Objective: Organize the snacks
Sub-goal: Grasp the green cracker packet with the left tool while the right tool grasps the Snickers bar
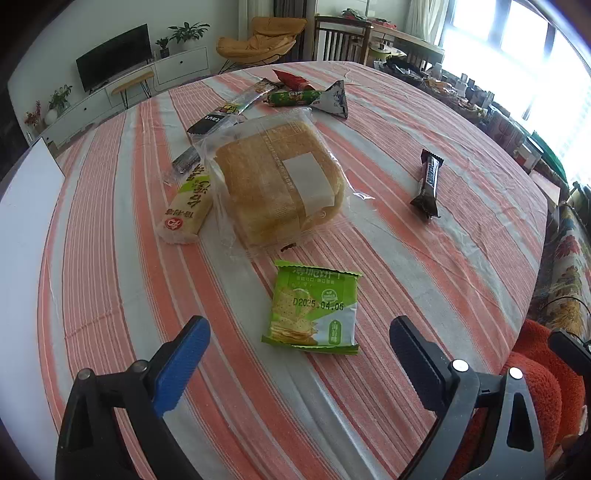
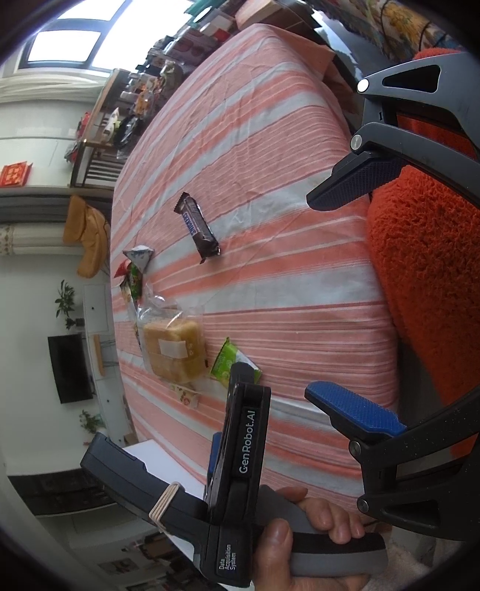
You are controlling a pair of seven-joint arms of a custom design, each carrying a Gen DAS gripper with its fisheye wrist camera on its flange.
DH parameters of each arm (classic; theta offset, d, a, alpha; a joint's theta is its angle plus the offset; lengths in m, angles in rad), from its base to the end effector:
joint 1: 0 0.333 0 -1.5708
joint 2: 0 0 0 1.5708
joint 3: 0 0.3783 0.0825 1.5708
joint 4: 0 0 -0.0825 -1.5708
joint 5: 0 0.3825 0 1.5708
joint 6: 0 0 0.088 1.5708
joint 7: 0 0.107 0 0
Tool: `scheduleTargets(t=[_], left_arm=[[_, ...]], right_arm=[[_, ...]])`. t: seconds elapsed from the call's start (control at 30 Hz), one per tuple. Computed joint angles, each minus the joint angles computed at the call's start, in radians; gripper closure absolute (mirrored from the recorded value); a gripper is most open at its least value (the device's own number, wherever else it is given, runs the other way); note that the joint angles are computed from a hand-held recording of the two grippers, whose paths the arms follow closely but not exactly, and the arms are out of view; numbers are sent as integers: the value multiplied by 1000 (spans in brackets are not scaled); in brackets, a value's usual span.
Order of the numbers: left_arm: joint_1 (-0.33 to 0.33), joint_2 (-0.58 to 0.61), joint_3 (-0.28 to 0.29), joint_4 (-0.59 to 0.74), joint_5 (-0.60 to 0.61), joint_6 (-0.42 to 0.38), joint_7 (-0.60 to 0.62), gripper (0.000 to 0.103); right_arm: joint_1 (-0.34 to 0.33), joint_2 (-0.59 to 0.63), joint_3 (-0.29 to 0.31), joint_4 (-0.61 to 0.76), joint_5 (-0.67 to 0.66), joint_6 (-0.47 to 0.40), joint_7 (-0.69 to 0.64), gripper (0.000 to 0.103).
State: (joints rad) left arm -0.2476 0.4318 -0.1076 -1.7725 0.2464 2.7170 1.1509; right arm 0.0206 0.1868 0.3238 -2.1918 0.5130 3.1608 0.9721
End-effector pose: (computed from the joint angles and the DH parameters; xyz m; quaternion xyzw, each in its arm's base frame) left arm 0.6748 -0.2474 0.4330 -0.6435 0.7196 -0.2125 0.1513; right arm 0.5863 0.1525 0.4510 -0.7683 0.5114 -0.2170 0.3179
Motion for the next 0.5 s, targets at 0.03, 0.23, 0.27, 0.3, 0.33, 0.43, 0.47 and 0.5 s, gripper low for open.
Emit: scheduleTargets(t=[0.03, 0.23, 0.27, 0.3, 0.33, 0.43, 0.47, 0.5], left_arm=[[-11, 22, 9, 30, 11, -30, -5, 37], [-10, -7, 62, -28, 58, 30, -106, 53], [-6, -17, 77, -46, 71, 42, -127, 53], [-9, -22, 97, -55, 92, 41, -154, 53], [-2, -30, 106, -69, 105, 47, -172, 54], [35, -51, 109, -113, 111, 88, -200, 53], [42, -57, 113, -127, 117, 101, -210, 53], [46, -65, 117, -143, 126, 116, -220, 53]], right_arm=[[3, -1, -3, -2, -3, 4, 2, 8], [-12, -4, 11, -9, -15, 12, 8, 8], [-24, -3, 23, -6, -7, 8, 2, 8], [-35, -2, 35, -4, 5, 3, -7, 8], [-48, -1, 49, -1, 22, -5, -19, 8], [-74, 6, 71, 23, 101, -53, -71, 8], [-74, 8, 66, 34, 128, -78, -81, 8], [-76, 11, 61, 47, 157, -108, -90, 8]])
